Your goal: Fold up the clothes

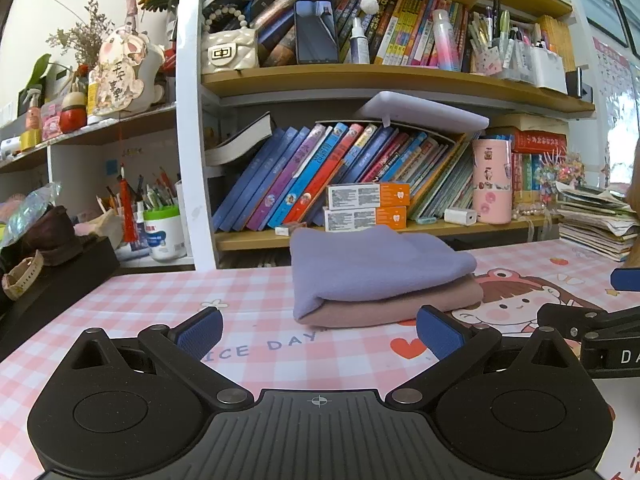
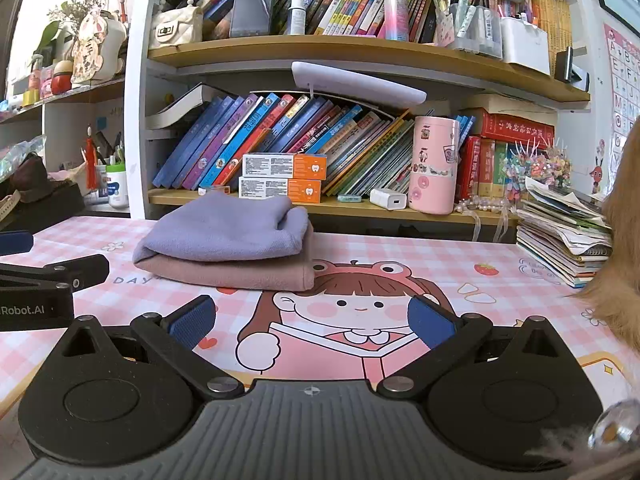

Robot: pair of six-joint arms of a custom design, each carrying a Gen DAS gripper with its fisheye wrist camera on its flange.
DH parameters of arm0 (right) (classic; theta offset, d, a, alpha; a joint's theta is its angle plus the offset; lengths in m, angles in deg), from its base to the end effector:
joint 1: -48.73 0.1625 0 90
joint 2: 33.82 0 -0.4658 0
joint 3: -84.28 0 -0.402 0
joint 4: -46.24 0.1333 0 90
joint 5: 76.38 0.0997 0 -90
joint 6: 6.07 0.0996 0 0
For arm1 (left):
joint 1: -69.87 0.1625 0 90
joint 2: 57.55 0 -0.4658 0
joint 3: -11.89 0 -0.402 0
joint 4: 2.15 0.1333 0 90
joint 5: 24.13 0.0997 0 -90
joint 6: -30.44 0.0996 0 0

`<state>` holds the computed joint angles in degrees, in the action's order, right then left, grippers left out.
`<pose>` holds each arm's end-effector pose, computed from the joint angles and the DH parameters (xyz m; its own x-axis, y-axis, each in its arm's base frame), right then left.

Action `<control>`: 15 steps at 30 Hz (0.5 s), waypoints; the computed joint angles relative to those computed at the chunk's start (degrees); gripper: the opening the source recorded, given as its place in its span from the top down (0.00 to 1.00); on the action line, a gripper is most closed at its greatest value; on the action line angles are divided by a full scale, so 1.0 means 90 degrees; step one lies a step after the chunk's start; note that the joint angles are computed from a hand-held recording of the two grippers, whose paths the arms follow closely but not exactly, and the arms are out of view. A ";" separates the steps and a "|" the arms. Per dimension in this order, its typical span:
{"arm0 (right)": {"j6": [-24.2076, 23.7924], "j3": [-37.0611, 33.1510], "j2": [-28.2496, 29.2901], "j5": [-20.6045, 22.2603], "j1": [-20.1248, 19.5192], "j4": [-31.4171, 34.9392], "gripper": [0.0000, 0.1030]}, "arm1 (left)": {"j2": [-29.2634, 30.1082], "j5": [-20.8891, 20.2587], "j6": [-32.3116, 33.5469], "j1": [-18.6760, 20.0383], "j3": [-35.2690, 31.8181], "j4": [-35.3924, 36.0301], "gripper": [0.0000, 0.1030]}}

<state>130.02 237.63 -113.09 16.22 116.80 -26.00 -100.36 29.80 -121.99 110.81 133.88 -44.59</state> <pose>0.0099 -0.3201 0.1307 -0.6637 0.2784 0.6942 -0.6223 0.3094 -0.7190 -0.1930 -0.4216 -0.0439 -0.5763 0.4486 -0.6831 0.8107 0.2080 -0.5474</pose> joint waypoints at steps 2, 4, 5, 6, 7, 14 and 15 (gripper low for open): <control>0.0001 -0.0001 0.0005 0.0002 0.0002 -0.0006 0.00 | -0.0001 -0.0009 -0.0008 0.0004 -0.0003 0.0004 0.00; 0.0001 0.0001 0.0007 -0.0003 -0.0002 -0.0012 0.00 | 0.0003 -0.0030 -0.0015 0.0001 -0.0005 -0.0001 0.00; 0.0002 0.0000 0.0006 -0.0006 -0.0004 -0.0012 0.00 | 0.0003 -0.0031 -0.0014 -0.0001 -0.0003 -0.0005 0.00; 0.0002 0.0000 0.0006 -0.0006 -0.0004 -0.0012 0.00 | 0.0002 -0.0032 -0.0013 -0.0003 -0.0001 -0.0008 0.00; 0.0004 0.0001 0.0003 -0.0009 -0.0007 -0.0013 0.00 | 0.0002 -0.0034 -0.0011 -0.0005 0.0001 -0.0011 0.00; 0.0006 0.0013 0.0020 0.0003 0.0002 -0.0051 0.00 | -0.0005 0.0005 0.0006 0.0007 0.0002 -0.0003 0.00; 0.0006 0.0013 0.0020 0.0003 0.0002 -0.0051 0.00 | -0.0005 0.0014 0.0007 0.0009 0.0003 -0.0003 0.00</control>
<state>130.07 237.75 -112.91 16.25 116.81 -26.47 -100.41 29.92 -121.92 110.89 133.90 -44.62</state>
